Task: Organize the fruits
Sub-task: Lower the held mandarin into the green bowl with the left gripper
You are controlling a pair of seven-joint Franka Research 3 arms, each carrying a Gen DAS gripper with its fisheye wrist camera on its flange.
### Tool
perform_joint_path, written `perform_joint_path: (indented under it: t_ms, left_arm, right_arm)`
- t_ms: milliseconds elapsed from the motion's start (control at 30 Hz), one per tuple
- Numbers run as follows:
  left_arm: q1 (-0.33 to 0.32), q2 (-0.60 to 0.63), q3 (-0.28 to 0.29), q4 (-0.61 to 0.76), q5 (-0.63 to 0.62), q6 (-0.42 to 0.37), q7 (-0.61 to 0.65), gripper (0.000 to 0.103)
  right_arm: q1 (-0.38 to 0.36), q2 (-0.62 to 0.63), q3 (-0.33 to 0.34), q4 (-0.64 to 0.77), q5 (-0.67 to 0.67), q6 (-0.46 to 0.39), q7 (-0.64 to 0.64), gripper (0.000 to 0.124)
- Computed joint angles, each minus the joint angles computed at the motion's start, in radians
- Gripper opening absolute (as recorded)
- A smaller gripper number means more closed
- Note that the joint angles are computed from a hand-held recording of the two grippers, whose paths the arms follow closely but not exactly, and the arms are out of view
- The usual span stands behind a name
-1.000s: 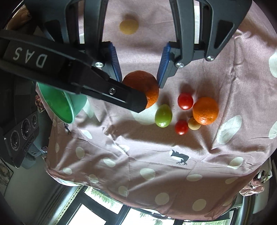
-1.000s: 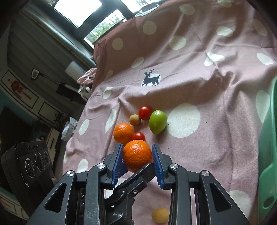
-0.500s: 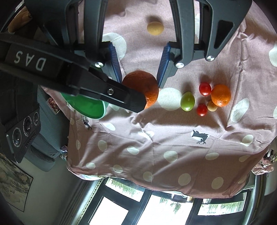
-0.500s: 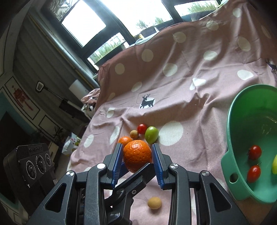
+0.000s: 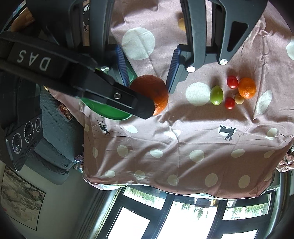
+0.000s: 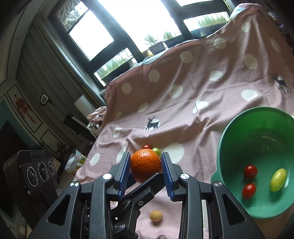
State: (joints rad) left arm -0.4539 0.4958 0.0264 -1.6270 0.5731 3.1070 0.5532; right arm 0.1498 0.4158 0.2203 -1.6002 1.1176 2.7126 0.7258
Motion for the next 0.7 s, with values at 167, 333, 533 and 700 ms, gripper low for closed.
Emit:
perform_joint_path:
  t_ms: [167, 333, 533, 700]
  left_arm:
    - [0.008, 0.048, -0.043, 0.086, -0.022, -0.028, 0.053, 0.041]
    - [0.04, 0.118, -0.124, 0.194, -0.077, -0.081, 0.155, 0.041]
    - [0.063, 0.205, -0.204, 0.323, -0.167, -0.141, 0.291, 0.041]
    - [0.06, 0.276, -0.244, 0.429, -0.235, -0.189, 0.393, 0.041]
  right_arm:
    - [-0.012, -0.028, -0.006, -0.028, 0.026, 0.045, -0.018, 0.036]
    - [-0.025, -0.034, -0.025, -0.033, 0.024, 0.049, 0.011, 0.036]
    - [-0.033, -0.041, -0.047, -0.044, -0.01, 0.069, 0.057, 0.036]
    - [-0.044, -0.035, -0.06, -0.042, -0.051, 0.072, 0.125, 0.036]
